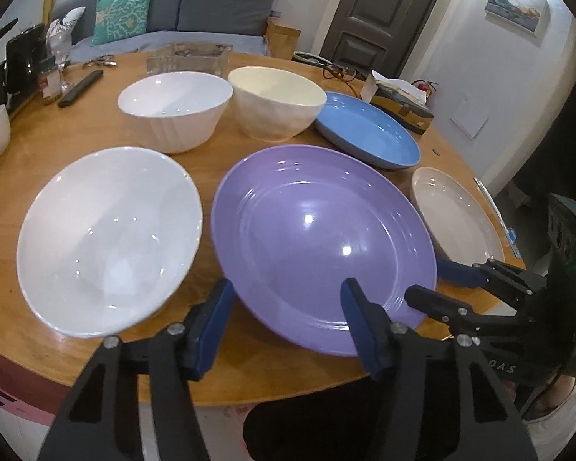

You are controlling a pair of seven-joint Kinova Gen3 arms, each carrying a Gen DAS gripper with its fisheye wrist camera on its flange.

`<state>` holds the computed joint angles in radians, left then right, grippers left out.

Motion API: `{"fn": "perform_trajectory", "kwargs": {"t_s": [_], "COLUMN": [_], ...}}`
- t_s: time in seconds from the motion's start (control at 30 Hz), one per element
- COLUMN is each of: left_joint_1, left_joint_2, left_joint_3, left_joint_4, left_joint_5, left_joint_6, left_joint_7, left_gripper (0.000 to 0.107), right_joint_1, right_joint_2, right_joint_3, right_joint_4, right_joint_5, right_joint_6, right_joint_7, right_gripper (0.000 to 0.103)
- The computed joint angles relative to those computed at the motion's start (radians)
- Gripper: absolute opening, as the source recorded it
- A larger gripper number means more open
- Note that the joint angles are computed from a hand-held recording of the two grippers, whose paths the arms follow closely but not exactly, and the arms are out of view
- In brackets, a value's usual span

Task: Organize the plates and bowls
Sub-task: 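Move the left tool down to the rim of the purple plate, then close the left tool on the purple plate rim and lift it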

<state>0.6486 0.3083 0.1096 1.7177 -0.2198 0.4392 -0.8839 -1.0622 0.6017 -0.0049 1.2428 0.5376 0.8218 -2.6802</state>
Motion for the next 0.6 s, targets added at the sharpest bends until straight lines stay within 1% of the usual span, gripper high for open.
{"fn": "perform_trajectory", "kwargs": {"t_s": [0.1,0.17,0.2,0.3,0.43,0.47,0.6], "left_joint_1": [0.018,-0.002,0.003,0.014,0.040,0.046,0.066], "left_joint_2": [0.013,0.017,0.021,0.029,0.042,0.045,0.047], "left_joint_3": [-0.020,-0.008,-0.016,-0.029,-0.055,-0.059,-0.068], "left_joint_4": [-0.011,-0.006,-0.010,-0.015,-0.030,-0.033,-0.039], "left_joint_5": [-0.021,-0.006,-0.010,-0.027,-0.067,-0.077,-0.117], "left_joint_6": [0.022,0.011,0.015,0.021,0.047,0.054,0.070], "left_joint_7": [0.031,0.023,0.032,0.055,0.101,0.114,0.149], "left_gripper": [0.055,0.047,0.042,0.037,0.022,0.021,0.020], "right_joint_1": [0.002,0.003,0.002,0.002,-0.002,-0.004,-0.021], "right_joint_2": [0.012,0.015,0.017,0.024,0.031,0.032,0.043], "right_joint_3": [0.001,0.002,0.003,0.005,0.009,0.010,0.018], "right_joint_4": [-0.018,-0.022,-0.024,-0.036,-0.046,-0.050,-0.070], "right_joint_5": [-0.002,-0.003,-0.002,-0.001,0.003,0.004,0.020], "right_joint_6": [0.017,0.021,0.024,0.036,0.049,0.055,0.084], "right_joint_7": [0.006,0.010,0.010,0.016,0.019,0.020,0.016], "right_gripper": [0.046,0.046,0.046,0.045,0.045,0.045,0.045]}}
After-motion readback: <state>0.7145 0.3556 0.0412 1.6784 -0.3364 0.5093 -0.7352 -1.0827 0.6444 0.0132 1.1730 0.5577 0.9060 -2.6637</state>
